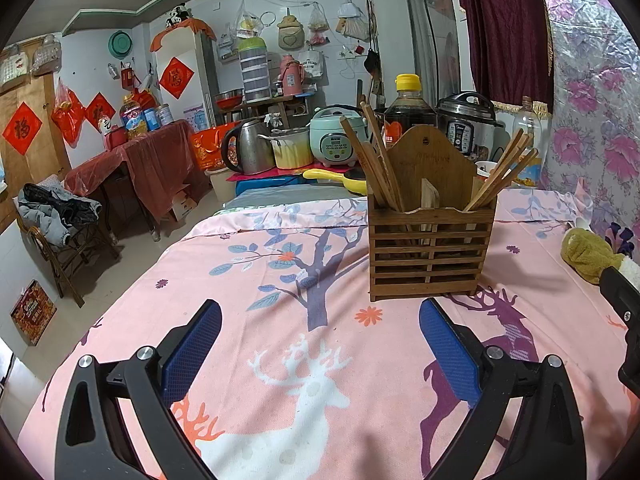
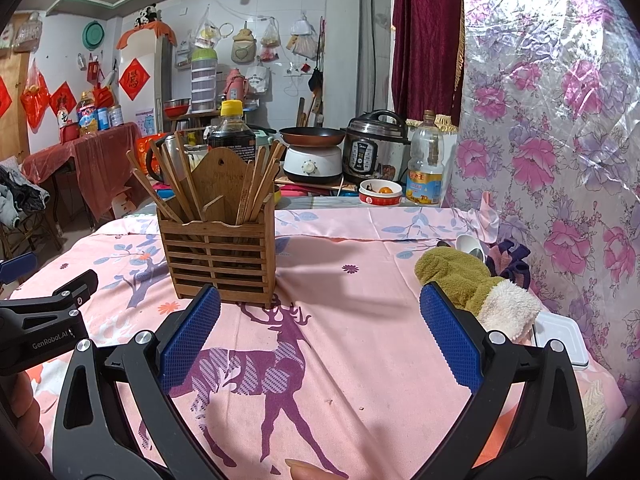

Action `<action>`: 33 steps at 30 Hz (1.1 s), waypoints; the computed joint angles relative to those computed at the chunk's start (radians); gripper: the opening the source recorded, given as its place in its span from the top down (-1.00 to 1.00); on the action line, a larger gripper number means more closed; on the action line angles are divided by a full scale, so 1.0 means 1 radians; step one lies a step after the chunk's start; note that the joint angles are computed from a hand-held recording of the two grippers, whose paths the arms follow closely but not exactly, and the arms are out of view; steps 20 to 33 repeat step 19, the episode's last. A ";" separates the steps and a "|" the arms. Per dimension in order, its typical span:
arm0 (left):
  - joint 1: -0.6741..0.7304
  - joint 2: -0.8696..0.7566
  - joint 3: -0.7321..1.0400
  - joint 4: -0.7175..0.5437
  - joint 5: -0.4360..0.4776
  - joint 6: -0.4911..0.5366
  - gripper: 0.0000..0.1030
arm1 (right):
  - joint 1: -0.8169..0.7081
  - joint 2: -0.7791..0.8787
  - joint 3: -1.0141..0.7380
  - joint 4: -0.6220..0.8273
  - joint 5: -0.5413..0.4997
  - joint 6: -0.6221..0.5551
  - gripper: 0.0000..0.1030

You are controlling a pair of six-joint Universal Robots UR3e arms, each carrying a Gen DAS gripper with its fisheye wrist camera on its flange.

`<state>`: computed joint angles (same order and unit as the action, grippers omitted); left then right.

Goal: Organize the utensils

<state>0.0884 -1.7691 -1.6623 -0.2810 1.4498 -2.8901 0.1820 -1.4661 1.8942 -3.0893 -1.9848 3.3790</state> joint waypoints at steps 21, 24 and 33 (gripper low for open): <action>0.015 0.007 -0.001 0.003 -0.018 0.000 -0.89 | -0.004 -0.002 0.004 -0.001 0.004 0.000 -0.87; 0.015 0.007 -0.001 0.003 -0.018 0.000 -0.89 | -0.004 -0.002 0.004 -0.001 0.004 0.000 -0.87; 0.015 0.007 -0.001 0.003 -0.018 0.000 -0.89 | -0.004 -0.002 0.004 -0.001 0.004 0.000 -0.87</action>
